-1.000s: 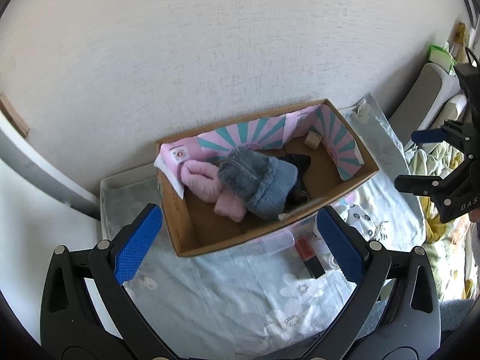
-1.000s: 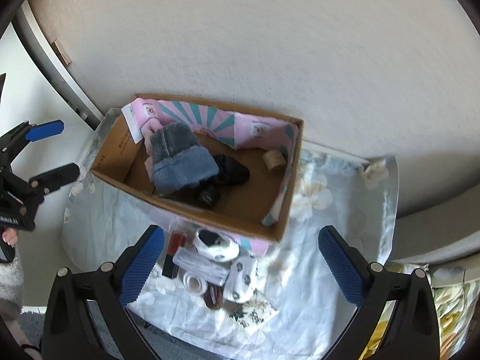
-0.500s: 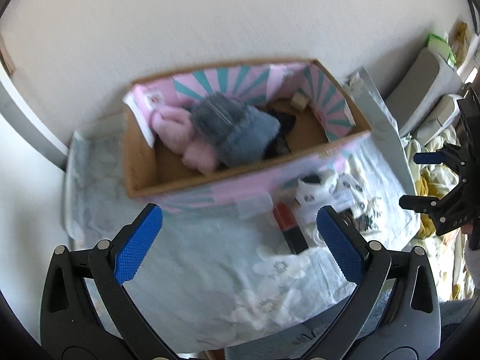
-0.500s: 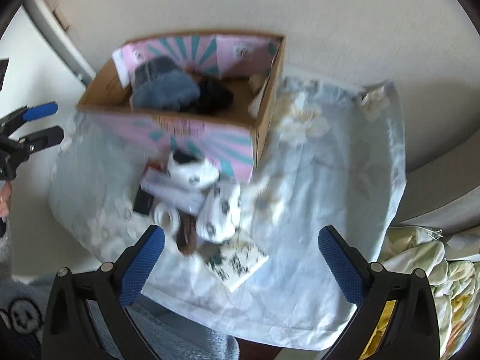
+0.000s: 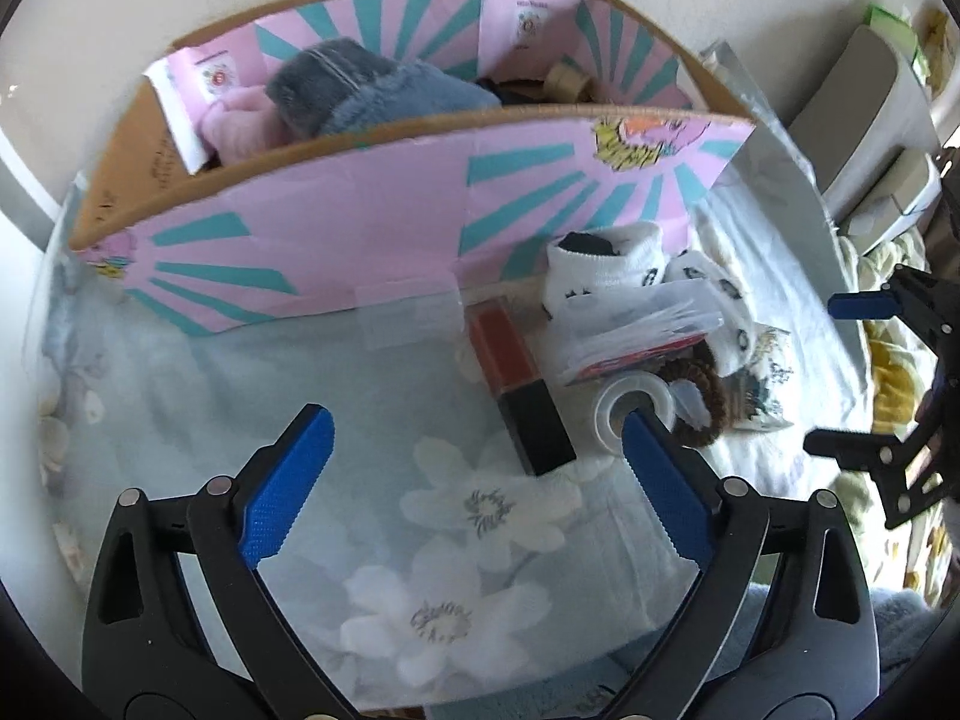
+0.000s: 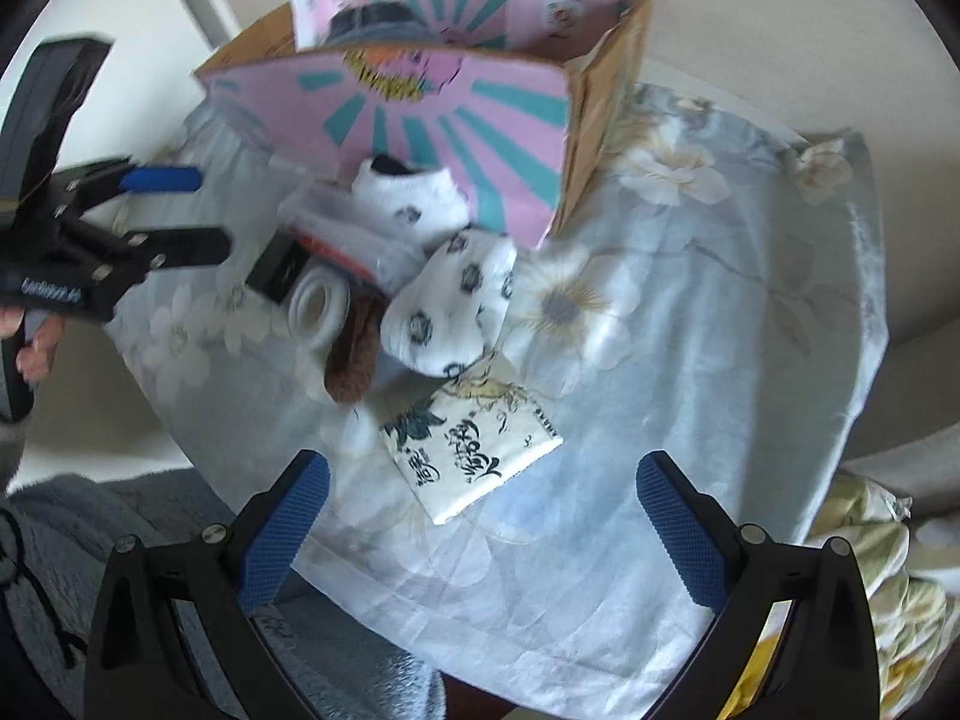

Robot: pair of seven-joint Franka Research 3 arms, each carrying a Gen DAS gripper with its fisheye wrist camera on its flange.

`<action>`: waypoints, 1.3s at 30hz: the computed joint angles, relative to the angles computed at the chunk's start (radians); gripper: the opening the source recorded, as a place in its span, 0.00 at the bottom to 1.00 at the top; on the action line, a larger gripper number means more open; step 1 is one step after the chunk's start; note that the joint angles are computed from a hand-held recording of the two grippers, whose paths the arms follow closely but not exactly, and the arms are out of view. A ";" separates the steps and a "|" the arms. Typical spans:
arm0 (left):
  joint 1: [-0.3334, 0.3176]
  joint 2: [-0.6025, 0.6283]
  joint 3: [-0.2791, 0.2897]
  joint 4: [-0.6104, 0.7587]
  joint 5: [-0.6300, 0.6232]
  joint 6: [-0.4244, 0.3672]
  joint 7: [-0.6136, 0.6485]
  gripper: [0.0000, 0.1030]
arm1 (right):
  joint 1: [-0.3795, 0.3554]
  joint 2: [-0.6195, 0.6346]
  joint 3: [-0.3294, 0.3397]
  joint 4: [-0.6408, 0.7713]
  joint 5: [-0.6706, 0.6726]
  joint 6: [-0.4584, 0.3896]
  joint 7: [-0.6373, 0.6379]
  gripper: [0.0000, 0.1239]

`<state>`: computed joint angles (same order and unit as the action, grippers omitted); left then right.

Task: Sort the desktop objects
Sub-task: 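Move left gripper to the red tube while right reaches the printed tissue pack, then carry the red tube with left gripper while right carries tissue pack into box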

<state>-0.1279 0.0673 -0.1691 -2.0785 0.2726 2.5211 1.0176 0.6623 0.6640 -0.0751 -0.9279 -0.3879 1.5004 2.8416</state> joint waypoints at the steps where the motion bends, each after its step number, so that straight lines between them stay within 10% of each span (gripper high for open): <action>1: -0.002 0.011 0.001 0.008 0.012 -0.003 -0.010 0.93 | -0.001 -0.008 0.003 -0.021 -0.002 0.009 -0.016 0.83; 11: -0.009 0.100 0.008 0.049 0.067 -0.016 -0.052 0.70 | -0.008 -0.047 0.013 -0.137 -0.073 0.095 -0.175 0.75; 17: -0.023 0.121 0.011 0.076 0.120 -0.027 -0.069 0.56 | -0.033 -0.027 0.024 -0.128 -0.040 0.137 -0.276 0.52; 22: -0.021 0.134 0.001 0.104 0.092 -0.046 -0.020 0.22 | -0.023 0.019 0.008 -0.050 -0.033 0.095 -0.334 0.51; 39: -0.026 0.021 -0.006 0.032 0.075 -0.080 0.020 0.17 | 0.000 0.004 -0.003 -0.030 -0.019 0.074 -0.189 0.51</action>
